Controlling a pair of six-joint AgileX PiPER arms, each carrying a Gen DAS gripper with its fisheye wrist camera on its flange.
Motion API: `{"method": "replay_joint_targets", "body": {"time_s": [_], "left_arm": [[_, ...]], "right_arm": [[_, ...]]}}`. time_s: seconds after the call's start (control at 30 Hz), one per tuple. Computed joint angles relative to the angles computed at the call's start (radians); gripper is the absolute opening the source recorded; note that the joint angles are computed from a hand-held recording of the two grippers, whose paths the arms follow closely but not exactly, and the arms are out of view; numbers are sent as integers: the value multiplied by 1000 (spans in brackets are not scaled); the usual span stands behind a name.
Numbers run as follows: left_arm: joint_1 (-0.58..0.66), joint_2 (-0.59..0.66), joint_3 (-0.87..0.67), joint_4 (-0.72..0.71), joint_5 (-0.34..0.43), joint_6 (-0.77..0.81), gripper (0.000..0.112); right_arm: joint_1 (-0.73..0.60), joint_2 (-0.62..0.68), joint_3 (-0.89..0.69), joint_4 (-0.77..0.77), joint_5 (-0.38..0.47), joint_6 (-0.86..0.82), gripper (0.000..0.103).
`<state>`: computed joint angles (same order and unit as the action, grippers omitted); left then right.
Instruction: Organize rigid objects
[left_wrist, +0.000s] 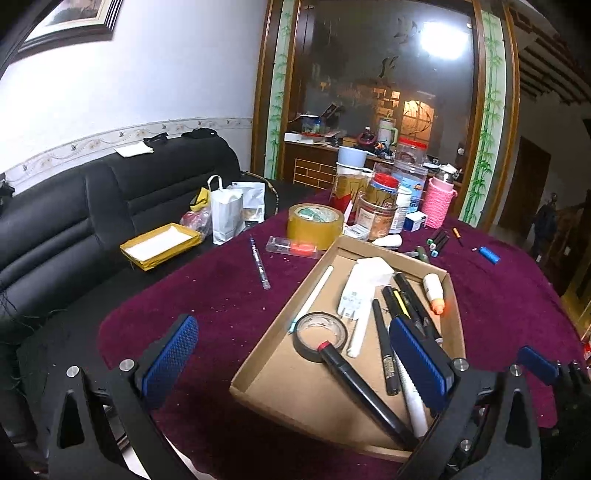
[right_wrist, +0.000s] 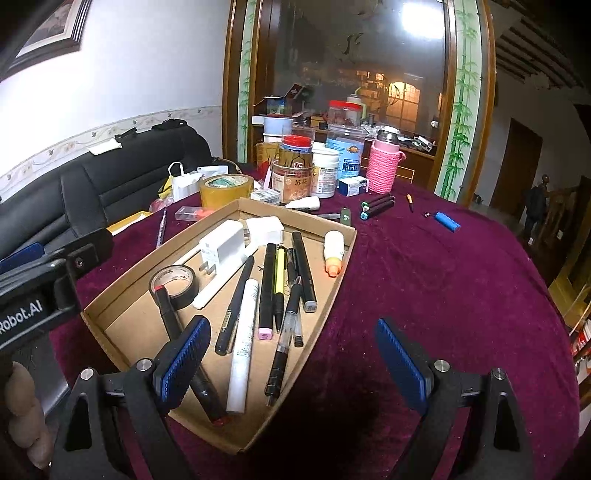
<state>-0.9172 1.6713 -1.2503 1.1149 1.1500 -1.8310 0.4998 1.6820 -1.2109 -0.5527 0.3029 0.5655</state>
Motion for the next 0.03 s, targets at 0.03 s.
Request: {"method": "replay_joint_targets", "body": {"time_s": [0.03], "left_arm": [[-1, 1, -2, -1, 5, 2, 103]], "right_arm": [[1, 0, 1, -6, 0, 7, 93]]}}
